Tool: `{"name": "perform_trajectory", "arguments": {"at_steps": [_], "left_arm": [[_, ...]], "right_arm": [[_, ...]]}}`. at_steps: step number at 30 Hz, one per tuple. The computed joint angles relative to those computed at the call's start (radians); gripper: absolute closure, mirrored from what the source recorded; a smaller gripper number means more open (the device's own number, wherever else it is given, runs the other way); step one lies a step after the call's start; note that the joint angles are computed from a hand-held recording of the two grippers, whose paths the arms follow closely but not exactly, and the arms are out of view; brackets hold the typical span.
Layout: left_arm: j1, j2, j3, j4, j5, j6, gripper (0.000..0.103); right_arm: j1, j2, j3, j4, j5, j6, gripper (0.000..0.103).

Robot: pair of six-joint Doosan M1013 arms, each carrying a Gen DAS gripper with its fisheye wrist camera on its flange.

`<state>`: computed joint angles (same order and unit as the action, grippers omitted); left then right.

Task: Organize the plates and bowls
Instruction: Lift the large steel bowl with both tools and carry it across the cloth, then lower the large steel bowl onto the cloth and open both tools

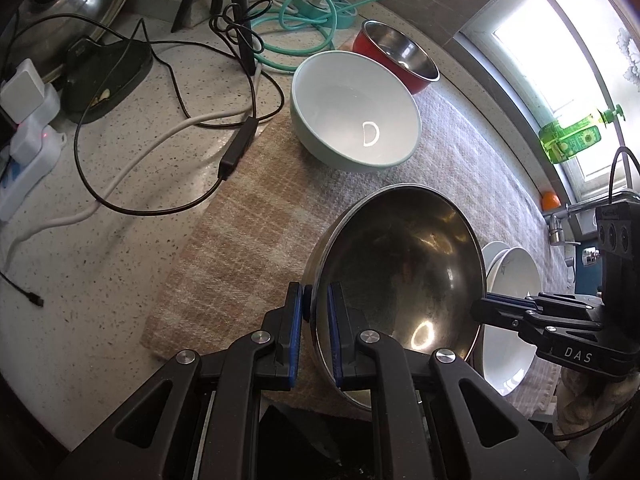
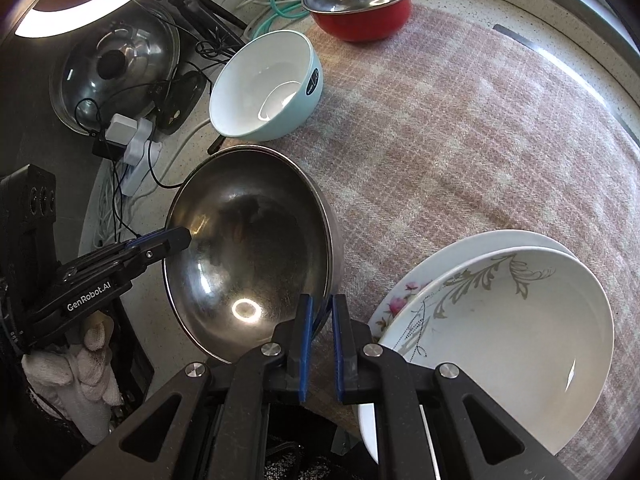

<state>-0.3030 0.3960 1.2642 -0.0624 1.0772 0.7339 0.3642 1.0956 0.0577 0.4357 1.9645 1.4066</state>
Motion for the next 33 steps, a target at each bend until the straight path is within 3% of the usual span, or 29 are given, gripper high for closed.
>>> {"name": "perform_trajectory", "arguments": {"at_steps": [10,21,33], "left_arm": [[-0.001,-0.001,0.002,0.001,0.001,0.009,0.093],[-0.001,-0.009,0.014,-0.002,-0.001,-0.011,0.092],[-0.005,-0.031,0.008,0.048,-0.015,-0.033,0.091]], "right_arm": [[0.000,-0.003,0.007,0.011,-0.003,0.005,0.094],[0.006,-0.084,0.158,-0.017,-0.108,-0.093,0.092],[-0.012,-0.115,0.189,-0.001,-0.164,-0.111,0.091]]}}
